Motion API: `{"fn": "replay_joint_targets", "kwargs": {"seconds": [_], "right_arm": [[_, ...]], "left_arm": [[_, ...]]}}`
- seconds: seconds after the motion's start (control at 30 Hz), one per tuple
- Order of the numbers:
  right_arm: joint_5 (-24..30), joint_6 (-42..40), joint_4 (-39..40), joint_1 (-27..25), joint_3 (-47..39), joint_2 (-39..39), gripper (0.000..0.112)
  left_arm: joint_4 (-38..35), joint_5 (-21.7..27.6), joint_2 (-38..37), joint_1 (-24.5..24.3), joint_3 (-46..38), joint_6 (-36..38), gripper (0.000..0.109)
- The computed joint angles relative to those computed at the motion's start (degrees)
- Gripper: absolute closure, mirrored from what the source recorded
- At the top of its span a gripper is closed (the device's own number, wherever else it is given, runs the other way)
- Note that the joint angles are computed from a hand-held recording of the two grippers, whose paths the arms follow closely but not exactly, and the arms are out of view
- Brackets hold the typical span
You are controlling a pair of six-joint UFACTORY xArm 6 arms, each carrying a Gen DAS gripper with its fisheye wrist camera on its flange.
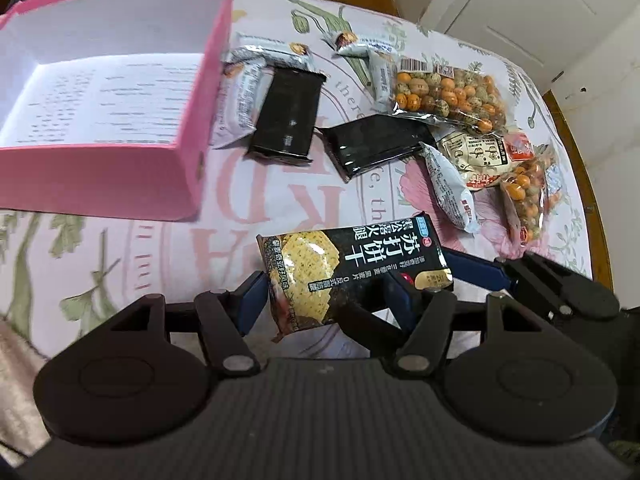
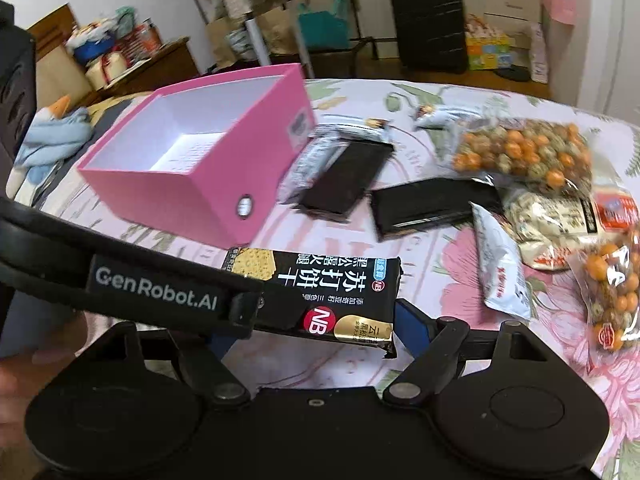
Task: Organize snacks
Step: 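Carry the cracker packet over the pink box and open the left gripper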
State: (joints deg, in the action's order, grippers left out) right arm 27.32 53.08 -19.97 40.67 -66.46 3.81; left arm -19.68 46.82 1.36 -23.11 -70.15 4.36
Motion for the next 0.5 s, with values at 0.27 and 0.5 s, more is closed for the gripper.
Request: {"fn": "replay_joint_targets", "kwargs": {"seconds": [0.27, 0.5], "right_arm": [[4.9, -9.6, 4.4, 2.4, -8.1, 2.6, 0.028], [4.7, -16.7, 9.5, 2.7, -14.8, 6.5, 0.028]], "left_arm": [[1.1, 2.1, -4.4, 3.5, 1.3, 0.8, 0.047], [0.1, 4.5, -4.8, 7.8, -1.5, 3.1, 0.046]]}}
